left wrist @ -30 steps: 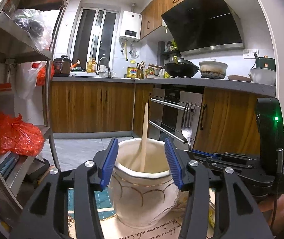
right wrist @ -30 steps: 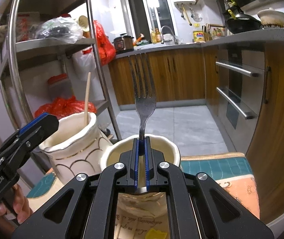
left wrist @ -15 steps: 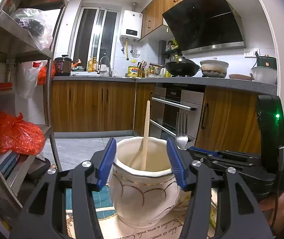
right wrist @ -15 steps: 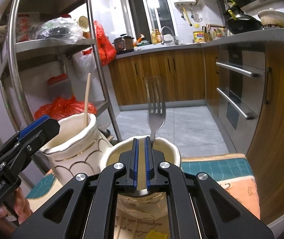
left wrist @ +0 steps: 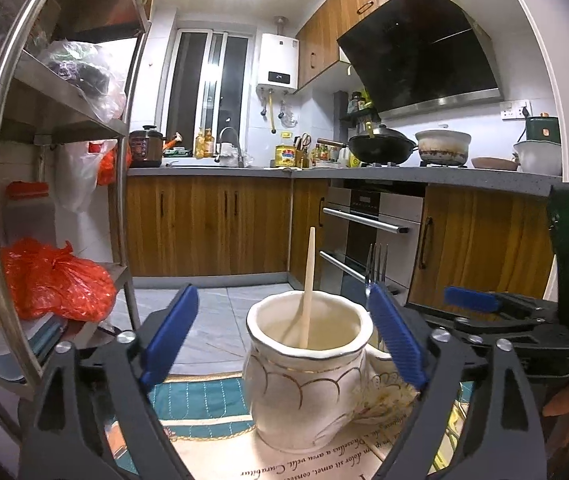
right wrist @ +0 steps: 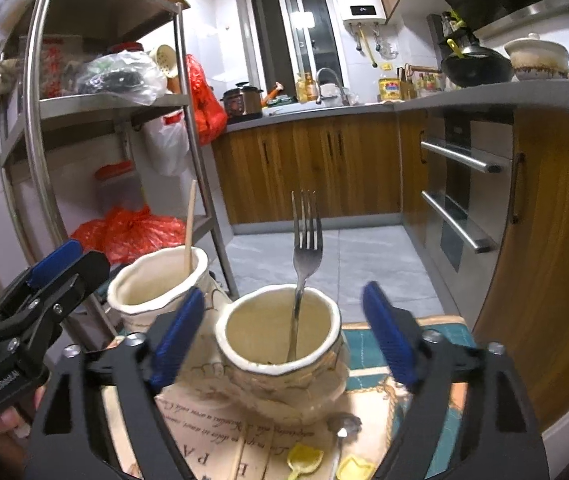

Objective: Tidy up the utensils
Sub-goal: 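Drop the chopstick into the tall holder while the right tool drops the fork in the short one, then move both tools back down toward the utensils on the cloth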

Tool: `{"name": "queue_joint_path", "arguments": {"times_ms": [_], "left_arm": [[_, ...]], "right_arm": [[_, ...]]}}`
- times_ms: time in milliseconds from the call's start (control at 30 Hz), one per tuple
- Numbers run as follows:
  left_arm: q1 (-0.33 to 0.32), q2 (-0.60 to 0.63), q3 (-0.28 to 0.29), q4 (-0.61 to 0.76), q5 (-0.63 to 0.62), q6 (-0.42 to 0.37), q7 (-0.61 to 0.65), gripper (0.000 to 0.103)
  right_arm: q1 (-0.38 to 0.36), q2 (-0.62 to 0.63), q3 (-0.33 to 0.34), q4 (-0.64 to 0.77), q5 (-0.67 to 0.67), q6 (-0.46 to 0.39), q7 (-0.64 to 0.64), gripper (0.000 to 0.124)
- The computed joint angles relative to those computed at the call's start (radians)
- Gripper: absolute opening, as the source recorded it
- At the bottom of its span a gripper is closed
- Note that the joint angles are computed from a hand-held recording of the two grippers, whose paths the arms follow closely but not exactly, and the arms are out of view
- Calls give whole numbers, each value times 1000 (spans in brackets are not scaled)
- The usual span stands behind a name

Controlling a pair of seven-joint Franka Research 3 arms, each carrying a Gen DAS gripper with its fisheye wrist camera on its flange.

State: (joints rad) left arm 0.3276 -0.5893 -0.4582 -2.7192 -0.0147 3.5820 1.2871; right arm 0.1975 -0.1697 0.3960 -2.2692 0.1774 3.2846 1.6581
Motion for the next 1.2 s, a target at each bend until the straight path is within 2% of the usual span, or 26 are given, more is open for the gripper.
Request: {"name": "queue_joint_path", "arguments": {"times_ms": [33,100,167,267,367,467,533,633,767,833,967,1133,1200], "left_arm": [[6,-14,-11,-2,-11,-5,-3,97],[8,-47,-18,-7,-20,-26,-14,98],[-30,-67,20,-6,4,-62,-36,98],[-74,-103,66,-11,47,-106,-77,98],[-84,-155,76,-21,82,-166,-112,98],[-138,-202,122,-35,120,-258,-144,98],[-163,-231,141,-51,142,-299,-165,98],[-197,-256,157,-67,179,-363,-191,98],[-228,-271,161,-86,229,-416,-227,98],[-266,-264,189,-91,245,-433,-243,98],[-333,-238,241,-89,277,-466,-265,98],[-382,-209,268,-77,298,-520,-286,98],[-412,-184,285,-62,298,-563,-283,97]], "right_arm": [[-6,-16,4,-10,-1,-3,2,94],[-50,-47,39,-27,-4,-6,14,96],[-137,-90,113,-47,-14,-12,46,98],[-166,-140,128,-76,-19,-21,73,98],[-151,-180,102,-101,-26,-52,86,98],[-64,-222,5,-139,-25,-88,80,98],[-57,-259,-12,-173,-29,-101,88,98],[-9,-301,-74,-221,-18,-127,85,98],[4,-356,-105,-284,-6,-158,96,98],[27,-379,-131,-315,0,-174,89,98],[41,-398,-141,-344,-4,-212,77,98],[51,-403,-145,-359,-12,-240,76,98],[30,-404,-127,-356,-27,-253,84,98]]}}
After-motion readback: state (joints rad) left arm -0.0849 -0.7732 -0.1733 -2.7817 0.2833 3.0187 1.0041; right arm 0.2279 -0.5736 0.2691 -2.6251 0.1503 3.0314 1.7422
